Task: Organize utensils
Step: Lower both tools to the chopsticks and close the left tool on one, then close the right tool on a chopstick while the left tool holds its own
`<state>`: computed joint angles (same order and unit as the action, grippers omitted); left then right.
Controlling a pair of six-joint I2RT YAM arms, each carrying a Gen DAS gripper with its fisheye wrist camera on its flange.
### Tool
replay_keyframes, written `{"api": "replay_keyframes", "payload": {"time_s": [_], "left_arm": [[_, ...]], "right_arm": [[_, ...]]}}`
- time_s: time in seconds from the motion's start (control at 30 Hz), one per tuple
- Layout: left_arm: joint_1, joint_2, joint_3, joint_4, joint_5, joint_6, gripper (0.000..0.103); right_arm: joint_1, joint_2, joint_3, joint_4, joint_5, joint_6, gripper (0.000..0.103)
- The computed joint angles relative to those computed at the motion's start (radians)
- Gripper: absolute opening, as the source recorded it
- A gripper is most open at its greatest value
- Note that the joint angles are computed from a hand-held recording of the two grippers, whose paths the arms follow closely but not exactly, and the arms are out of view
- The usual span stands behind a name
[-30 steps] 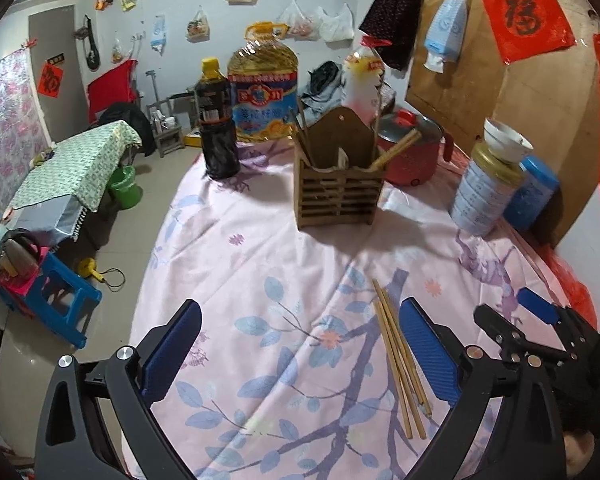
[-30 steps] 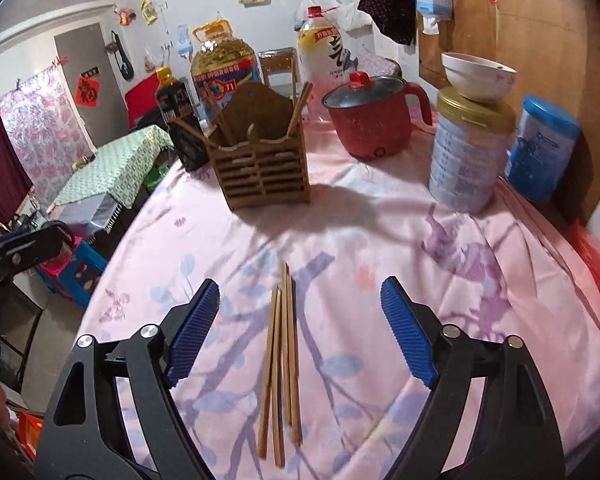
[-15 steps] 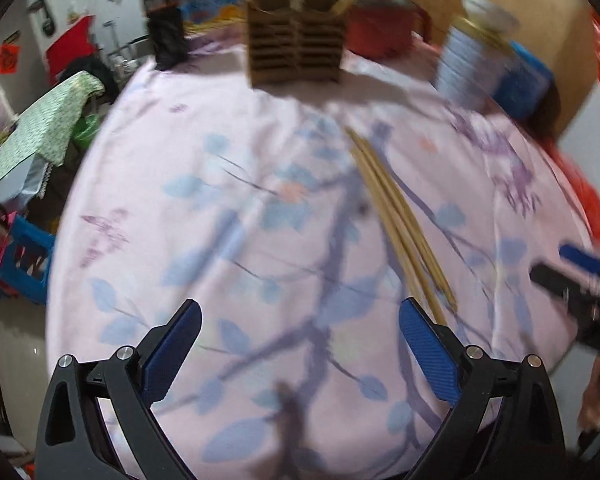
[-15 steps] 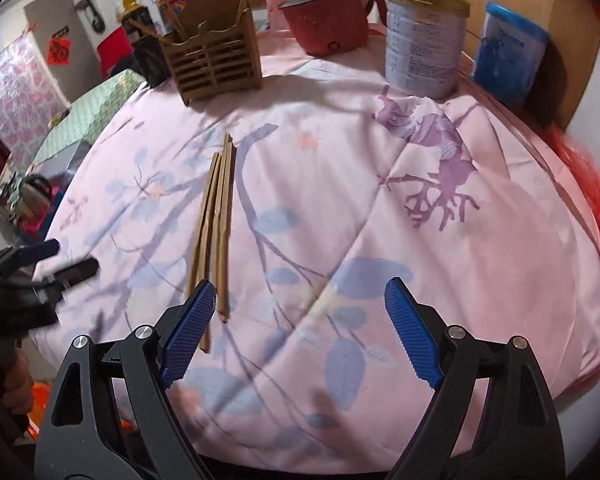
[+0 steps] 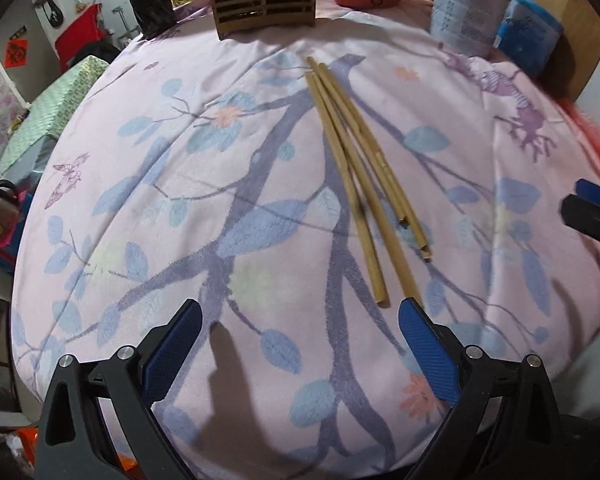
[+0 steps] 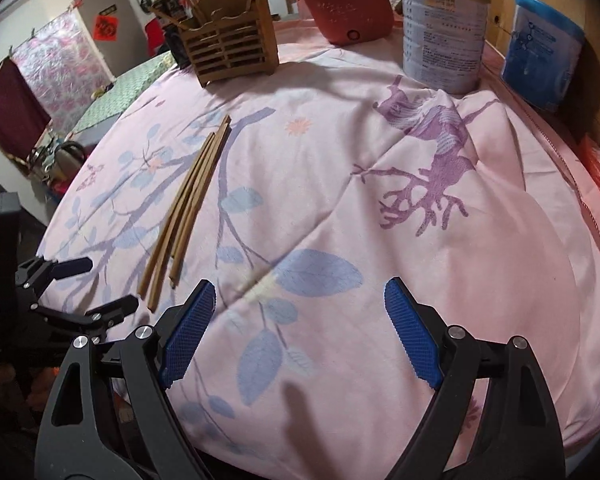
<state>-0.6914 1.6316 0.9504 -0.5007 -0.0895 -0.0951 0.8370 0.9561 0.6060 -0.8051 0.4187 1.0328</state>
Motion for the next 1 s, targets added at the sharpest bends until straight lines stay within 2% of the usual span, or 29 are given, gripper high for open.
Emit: {"api": "replay_keyframes", "payload": {"time_s": [0.13, 0.23, 0.3, 0.4, 0.43, 0.5, 0.57, 0.63, 0.7, 0.73, 0.8, 0.87, 0.9, 1.0], "left_arm": [[0.019, 0.006, -0.02, 0.081, -0.045, 0.059, 0.095], [0.075, 0.038, 0.01, 0.114, -0.093, 0.12, 0.095], [0.154, 0.073, 0.073, 0.074, -0.056, 0.166, 0.086], [0.221, 0.082, 0.11, 0.067, -0.008, 0.237, 0.083], [0.243, 0.08, 0.121, 0.061, 0.035, 0.269, 0.082], [0.257, 0.068, 0.117, 0.057, 0.104, 0.31, 0.08], [0.24, 0.056, 0.09, 0.076, 0.126, 0.34, 0.08], [0.221, 0.061, 0.068, 0.093, 0.143, 0.367, 0.072], [0.219, 0.067, 0.051, 0.111, 0.179, 0.379, 0.053], [0.228, 0.07, 0.053, 0.114, 0.203, 0.382, 0.049], [0.242, 0.078, 0.062, 0.111, 0.231, 0.375, 0.021], [0.261, 0.085, 0.078, 0.097, 0.243, 0.361, 0.009], [0.272, 0.083, 0.08, 0.093, 0.243, 0.351, 0.008], [0.293, 0.079, 0.08, 0.091, 0.227, 0.335, 0.008]], "right_arm": [[0.021, -0.012, 0.015, -0.023, 0.075, 0.038, 0.084], [0.023, 0.03, 0.018, 0.015, 0.099, 0.099, 0.084], [0.037, 0.082, 0.033, 0.049, 0.095, 0.131, 0.084], [0.064, 0.166, 0.069, 0.096, 0.105, 0.14, 0.083], [0.07, 0.193, 0.082, 0.114, 0.103, 0.135, 0.083], [0.077, 0.249, 0.111, 0.143, 0.091, 0.117, 0.079], [0.081, 0.295, 0.137, 0.164, 0.077, 0.092, 0.075], [0.081, 0.314, 0.155, 0.169, 0.072, 0.066, 0.072], [0.081, 0.33, 0.165, 0.175, 0.059, 0.018, 0.066], [0.087, 0.346, 0.171, 0.175, 0.055, -0.009, 0.064], [0.109, 0.386, 0.186, 0.167, 0.052, -0.055, 0.055], [0.131, 0.424, 0.191, 0.177, 0.033, -0.094, 0.047], [0.134, 0.439, 0.187, 0.195, 0.012, -0.109, 0.041], [0.119, 0.466, 0.178, 0.25, -0.028, -0.14, 0.033]]}}
